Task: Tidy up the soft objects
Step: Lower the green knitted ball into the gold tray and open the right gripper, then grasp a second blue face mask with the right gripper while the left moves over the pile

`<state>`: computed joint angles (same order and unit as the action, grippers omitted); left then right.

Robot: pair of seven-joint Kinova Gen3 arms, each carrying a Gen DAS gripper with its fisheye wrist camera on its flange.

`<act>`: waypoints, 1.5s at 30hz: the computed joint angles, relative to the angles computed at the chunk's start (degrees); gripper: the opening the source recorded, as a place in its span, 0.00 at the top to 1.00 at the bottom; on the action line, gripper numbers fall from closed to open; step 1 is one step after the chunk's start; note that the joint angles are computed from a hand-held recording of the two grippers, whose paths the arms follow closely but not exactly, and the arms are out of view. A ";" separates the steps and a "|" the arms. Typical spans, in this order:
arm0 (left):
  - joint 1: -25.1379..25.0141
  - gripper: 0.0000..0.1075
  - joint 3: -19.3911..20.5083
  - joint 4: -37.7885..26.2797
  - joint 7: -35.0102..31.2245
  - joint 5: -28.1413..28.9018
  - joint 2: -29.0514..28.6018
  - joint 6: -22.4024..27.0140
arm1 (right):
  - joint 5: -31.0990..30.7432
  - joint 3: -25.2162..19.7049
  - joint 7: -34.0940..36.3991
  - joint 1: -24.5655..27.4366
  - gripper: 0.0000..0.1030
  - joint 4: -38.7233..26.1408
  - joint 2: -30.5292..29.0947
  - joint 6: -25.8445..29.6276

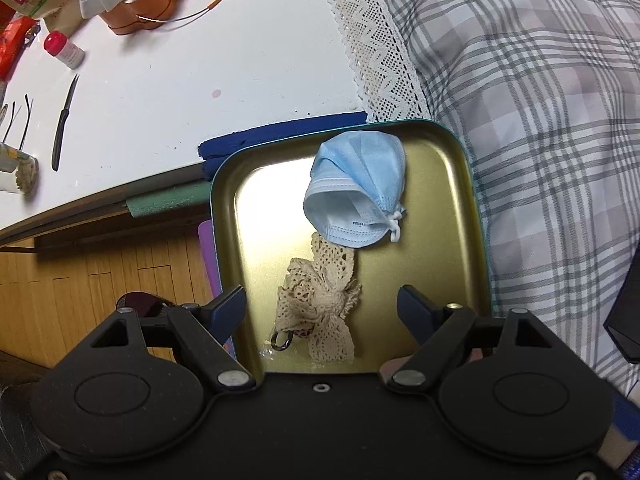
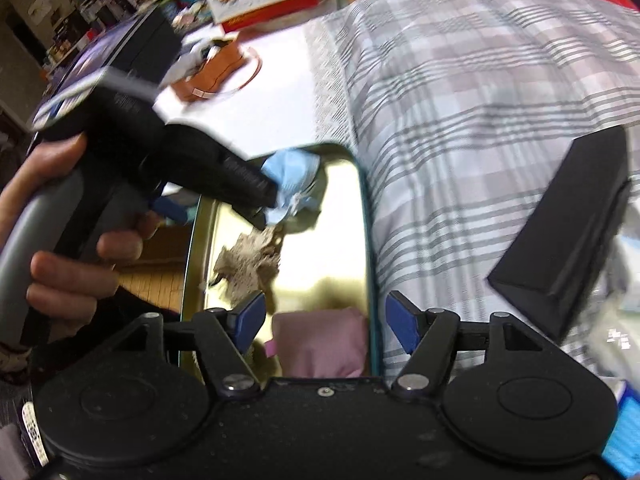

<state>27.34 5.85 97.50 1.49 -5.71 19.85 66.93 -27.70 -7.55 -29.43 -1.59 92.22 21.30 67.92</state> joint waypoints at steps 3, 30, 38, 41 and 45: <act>0.64 0.26 0.30 -2.21 0.20 -0.29 0.47 1.94 | -1.58 0.73 -0.90 1.75 0.33 -3.02 0.53 1.49; 10.90 0.23 -1.21 -34.19 -13.91 -7.57 13.14 10.80 | 2.96 2.75 -29.09 16.73 0.25 -32.22 16.72 -1.27; 12.04 0.23 -2.04 -38.82 -16.92 -6.33 16.22 12.13 | 5.60 1.75 -27.15 14.30 0.25 -29.87 16.85 -1.94; 12.19 0.23 -2.21 -39.19 -17.53 -5.69 16.56 11.92 | 7.26 2.28 -27.78 12.49 0.27 -29.03 16.87 -2.68; 12.47 0.23 -2.45 -39.69 -18.03 -5.43 16.91 12.09 | 8.85 2.76 -29.07 11.09 0.47 -27.99 16.68 -3.77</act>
